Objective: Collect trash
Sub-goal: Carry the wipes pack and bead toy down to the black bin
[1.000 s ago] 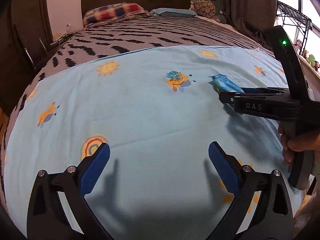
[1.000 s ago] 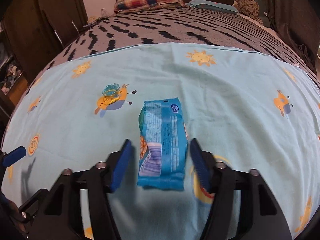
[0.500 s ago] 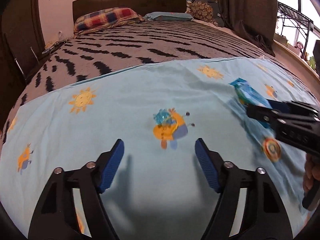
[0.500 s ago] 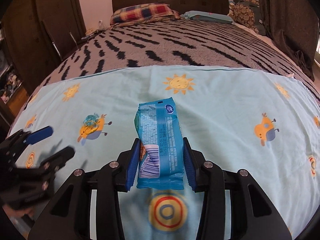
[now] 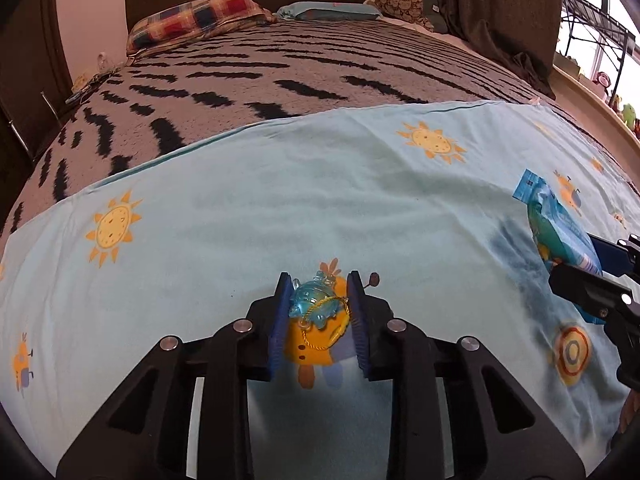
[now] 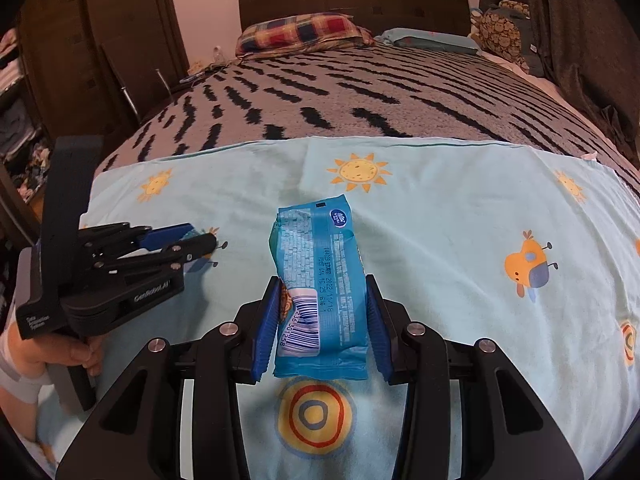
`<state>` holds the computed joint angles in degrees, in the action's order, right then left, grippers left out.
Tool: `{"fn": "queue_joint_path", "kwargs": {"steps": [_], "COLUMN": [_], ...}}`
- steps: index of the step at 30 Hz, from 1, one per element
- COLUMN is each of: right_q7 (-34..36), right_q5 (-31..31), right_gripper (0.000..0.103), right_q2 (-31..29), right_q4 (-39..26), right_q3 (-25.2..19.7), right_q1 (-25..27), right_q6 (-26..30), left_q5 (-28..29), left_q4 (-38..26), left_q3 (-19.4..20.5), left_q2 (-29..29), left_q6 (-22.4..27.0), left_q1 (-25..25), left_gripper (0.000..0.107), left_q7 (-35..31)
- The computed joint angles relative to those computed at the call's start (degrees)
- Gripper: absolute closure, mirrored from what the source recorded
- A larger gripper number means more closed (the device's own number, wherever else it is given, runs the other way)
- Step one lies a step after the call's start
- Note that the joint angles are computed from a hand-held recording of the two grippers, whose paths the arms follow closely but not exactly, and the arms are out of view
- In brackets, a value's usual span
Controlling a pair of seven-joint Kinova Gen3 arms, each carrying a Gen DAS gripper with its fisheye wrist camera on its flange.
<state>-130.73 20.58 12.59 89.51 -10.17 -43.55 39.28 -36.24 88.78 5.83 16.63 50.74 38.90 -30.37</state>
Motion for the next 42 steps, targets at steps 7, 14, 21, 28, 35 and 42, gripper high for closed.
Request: {"fn": "queue_joint_path", "kwargs": {"steps": [7,14,21,28,35,42], "right_q7": [-4.0,-10.8,-18.1,-24.0,-27.2,-30.4], "right_q5": [3.2,8.5,10.9,10.6,5.7,-2.5], "right_gripper": [0.062,0.062,0.062,0.062,0.062,0.062], "right_q2": [-2.2,-8.8,-17.7,-26.6,-33.2,-36.2], "right_q4": [0.5,2.4,7.2,12.2,17.1,22.7], "right_q3": [-0.1,-4.2,-12.7,-22.9,-32.6,-40.7], "right_q1": [-1.9,-3.6,-3.2,-1.0,1.2,4.9], "right_q6": [2.1,6.7,11.9,16.9,18.8,15.5], "left_q5": [-2.0,-7.2,-11.8,-15.2,-16.5,-13.4], "left_q4": [0.3,0.4,0.6,0.9,2.6,8.1], "left_q3": [1.2,6.8,16.5,23.5,27.5,34.4], "left_q2": [-2.5,-8.4,-12.7,-11.7,-7.2,-3.2], "left_q6": [4.1,14.1,26.2,36.2,41.1,37.4], "left_q1": [2.9,8.0,15.5,26.1,35.4,35.3], "left_gripper": [0.081,0.081,0.081,0.081,0.081,0.081], "left_q7": [2.1,9.0,19.9,31.6,43.0,56.3]}}
